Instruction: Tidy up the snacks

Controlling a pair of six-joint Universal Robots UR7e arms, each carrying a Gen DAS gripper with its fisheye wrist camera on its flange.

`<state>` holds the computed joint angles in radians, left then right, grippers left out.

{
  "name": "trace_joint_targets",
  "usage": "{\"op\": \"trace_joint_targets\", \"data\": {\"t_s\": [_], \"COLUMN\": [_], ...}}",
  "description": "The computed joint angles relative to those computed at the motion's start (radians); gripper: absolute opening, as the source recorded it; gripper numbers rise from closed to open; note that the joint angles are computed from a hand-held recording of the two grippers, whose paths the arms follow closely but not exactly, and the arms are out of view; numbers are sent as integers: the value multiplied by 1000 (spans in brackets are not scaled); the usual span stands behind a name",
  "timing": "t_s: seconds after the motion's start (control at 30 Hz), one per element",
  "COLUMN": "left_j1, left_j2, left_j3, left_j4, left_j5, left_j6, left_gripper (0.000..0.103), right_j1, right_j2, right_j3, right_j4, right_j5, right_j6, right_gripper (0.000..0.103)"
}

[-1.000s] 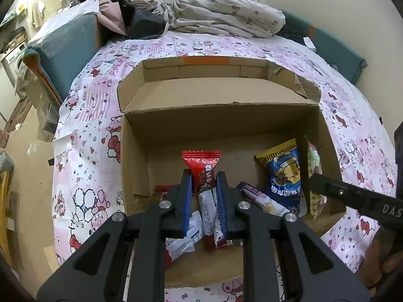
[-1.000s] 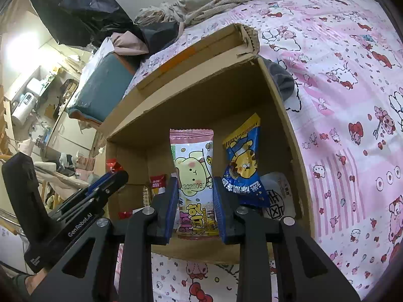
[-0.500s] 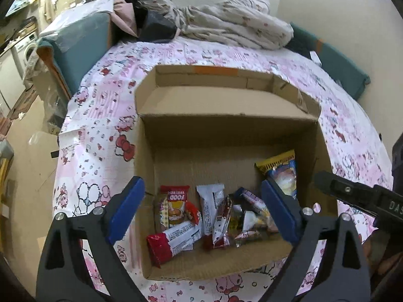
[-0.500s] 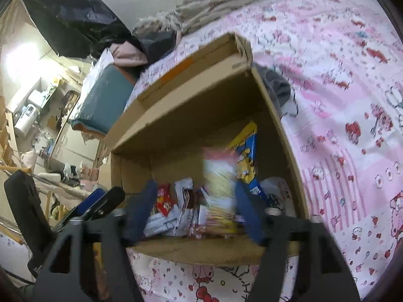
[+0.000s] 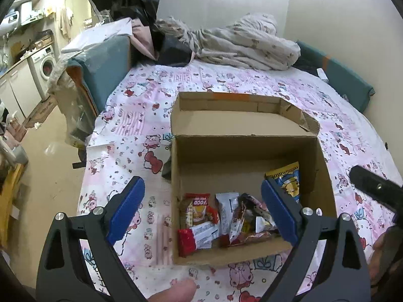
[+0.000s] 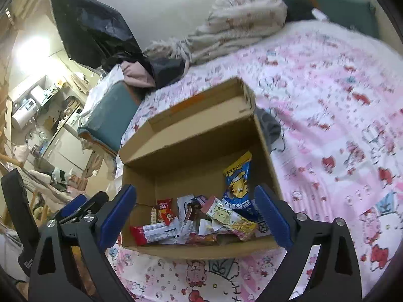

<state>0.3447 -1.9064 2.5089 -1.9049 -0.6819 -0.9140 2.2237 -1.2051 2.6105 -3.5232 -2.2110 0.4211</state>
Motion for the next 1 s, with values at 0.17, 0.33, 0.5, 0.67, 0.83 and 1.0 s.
{"op": "trace_joint_targets", "data": {"t_s": [0.17, 0.33, 0.5, 0.67, 0.83, 1.0], "left_j1": [-71, -146, -232, -325, -369, -392], "left_j2": [-102, -198, -277, -342, -360, -375], "left_j3": [-2, -2, -3, -6, -4, -2], "left_j4": [156, 312, 466, 616, 699, 722], "left_j5": [-26, -69, -116, -132, -142, -146], "left_j6": [-100, -203, -315, -422, -495, -514], "left_gripper": [92, 92, 102, 103, 103, 103], "right_j1": [96, 169, 234, 300, 321, 321], "right_j2": [-18, -32, -32, -7, 30, 75], "right_j3": [0, 21, 24, 10, -1, -17], "right_j4": [29, 77, 157, 231, 254, 269], "right_j5": [-88, -149, -209, -281, -309, -314], "right_j6": [16, 84, 152, 207, 259, 246], "right_gripper": [101, 101, 103, 103, 103, 103]}}
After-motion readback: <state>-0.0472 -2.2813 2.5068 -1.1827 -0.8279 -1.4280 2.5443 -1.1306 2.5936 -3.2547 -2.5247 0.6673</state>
